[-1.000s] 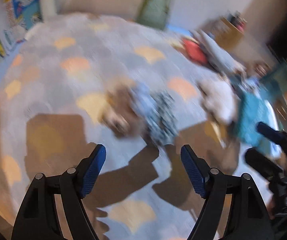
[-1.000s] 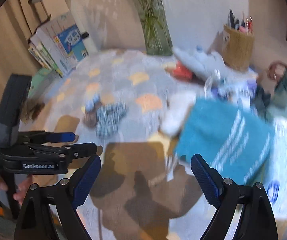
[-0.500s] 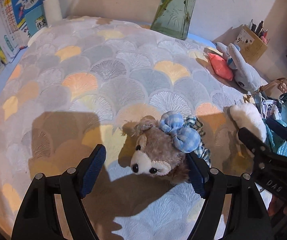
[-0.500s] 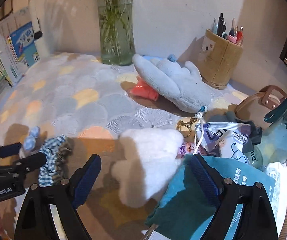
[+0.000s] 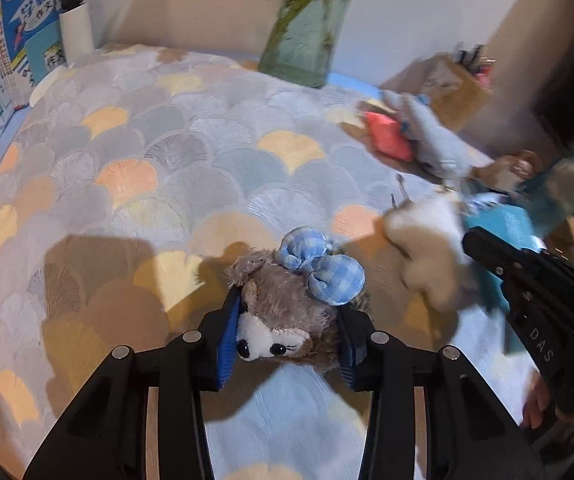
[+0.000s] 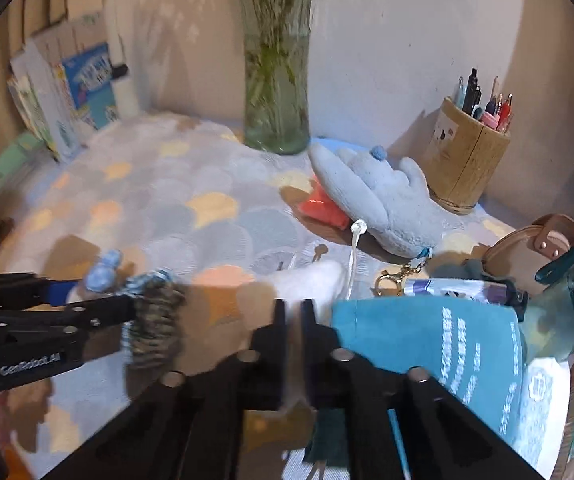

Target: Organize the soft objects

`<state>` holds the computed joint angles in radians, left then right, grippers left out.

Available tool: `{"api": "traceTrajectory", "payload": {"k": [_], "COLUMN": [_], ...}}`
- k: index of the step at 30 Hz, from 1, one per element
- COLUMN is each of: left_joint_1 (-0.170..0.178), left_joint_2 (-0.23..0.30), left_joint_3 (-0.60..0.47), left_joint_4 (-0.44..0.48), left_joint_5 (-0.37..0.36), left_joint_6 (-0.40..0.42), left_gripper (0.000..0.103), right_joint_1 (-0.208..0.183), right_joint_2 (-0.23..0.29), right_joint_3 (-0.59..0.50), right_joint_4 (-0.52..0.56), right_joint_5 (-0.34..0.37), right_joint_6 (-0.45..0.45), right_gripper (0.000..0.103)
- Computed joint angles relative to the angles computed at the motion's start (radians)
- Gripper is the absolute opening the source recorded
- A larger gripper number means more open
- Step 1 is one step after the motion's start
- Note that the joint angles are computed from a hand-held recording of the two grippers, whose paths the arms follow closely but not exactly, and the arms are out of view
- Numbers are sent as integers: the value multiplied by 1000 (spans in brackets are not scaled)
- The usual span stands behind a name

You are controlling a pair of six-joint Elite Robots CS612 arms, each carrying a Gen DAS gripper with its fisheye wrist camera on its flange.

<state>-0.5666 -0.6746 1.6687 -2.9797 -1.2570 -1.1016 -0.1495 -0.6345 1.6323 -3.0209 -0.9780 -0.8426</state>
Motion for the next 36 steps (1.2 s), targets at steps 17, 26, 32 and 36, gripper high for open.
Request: {"api": "traceTrajectory", "payload": {"k": [17,26,32,36], "left_joint_1": [-44,-43,-44,-42], "left_joint_2": [-31,-38,-42,-39], "left_joint_3": [84,101,107,102], "left_joint_4": [-75,-66,-60,-71], "left_joint_5": [-49,-51,-44,-48], "left_joint_6": [-45,-92,-98,-73], "left_gripper": [40,41,41,41], "right_joint_1": [-30,59,57,15], "right_joint_2": [-34,47,65,28], "right_joint_3": [81,-20,-54,-11], "right_joint_4": [30,-101,-79,-29], "right_joint_5": [106,-141,-175,-34], "right_joint_6": [-40,1,13,-2], "right_gripper": [84,84,50,46]}}
